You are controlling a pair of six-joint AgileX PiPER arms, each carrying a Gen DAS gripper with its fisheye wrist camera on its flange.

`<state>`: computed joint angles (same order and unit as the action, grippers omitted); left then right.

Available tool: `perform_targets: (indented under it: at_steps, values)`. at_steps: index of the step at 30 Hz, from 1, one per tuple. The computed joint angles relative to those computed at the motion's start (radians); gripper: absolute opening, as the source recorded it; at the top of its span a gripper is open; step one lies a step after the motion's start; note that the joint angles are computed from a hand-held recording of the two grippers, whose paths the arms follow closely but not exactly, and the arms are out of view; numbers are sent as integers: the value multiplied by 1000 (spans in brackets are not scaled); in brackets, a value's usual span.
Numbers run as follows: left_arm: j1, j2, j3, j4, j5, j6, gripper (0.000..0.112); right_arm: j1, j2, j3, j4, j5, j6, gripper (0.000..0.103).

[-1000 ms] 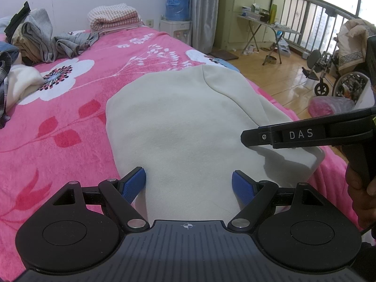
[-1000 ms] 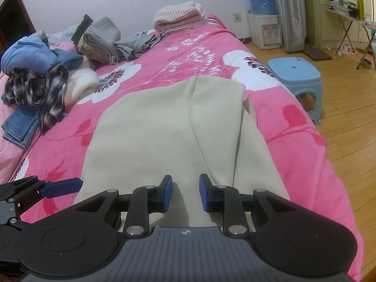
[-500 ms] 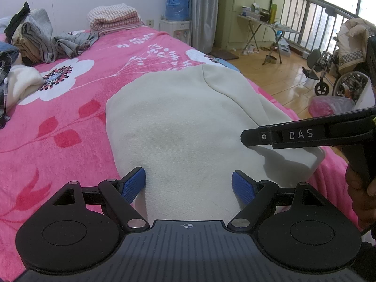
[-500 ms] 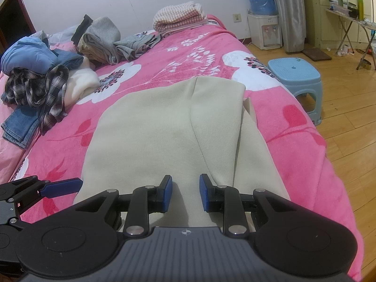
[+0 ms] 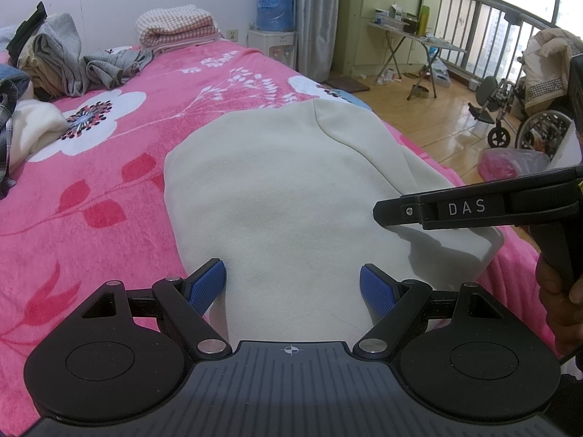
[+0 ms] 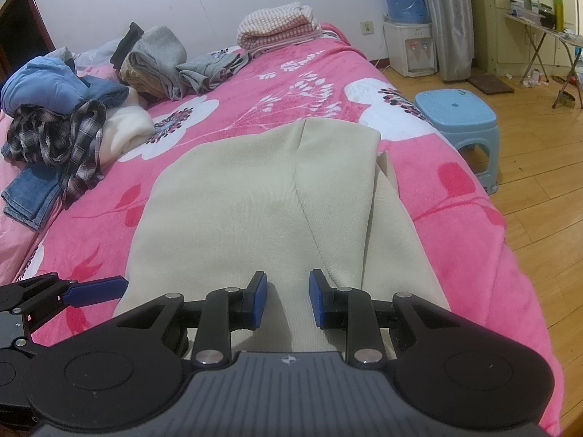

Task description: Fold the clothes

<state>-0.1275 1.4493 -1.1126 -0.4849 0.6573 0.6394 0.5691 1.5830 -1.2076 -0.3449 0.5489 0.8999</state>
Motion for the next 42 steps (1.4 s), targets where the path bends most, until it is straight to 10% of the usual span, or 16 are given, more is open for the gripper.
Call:
perform_targets:
  at_steps: [30, 42]
  values:
    - [4, 20, -36, 31, 41, -41, 85, 5, -4, 19, -31, -26, 34, 28]
    - [-13, 91, -164, 178, 194, -264, 97, 7, -26, -6, -43, -1, 18, 37]
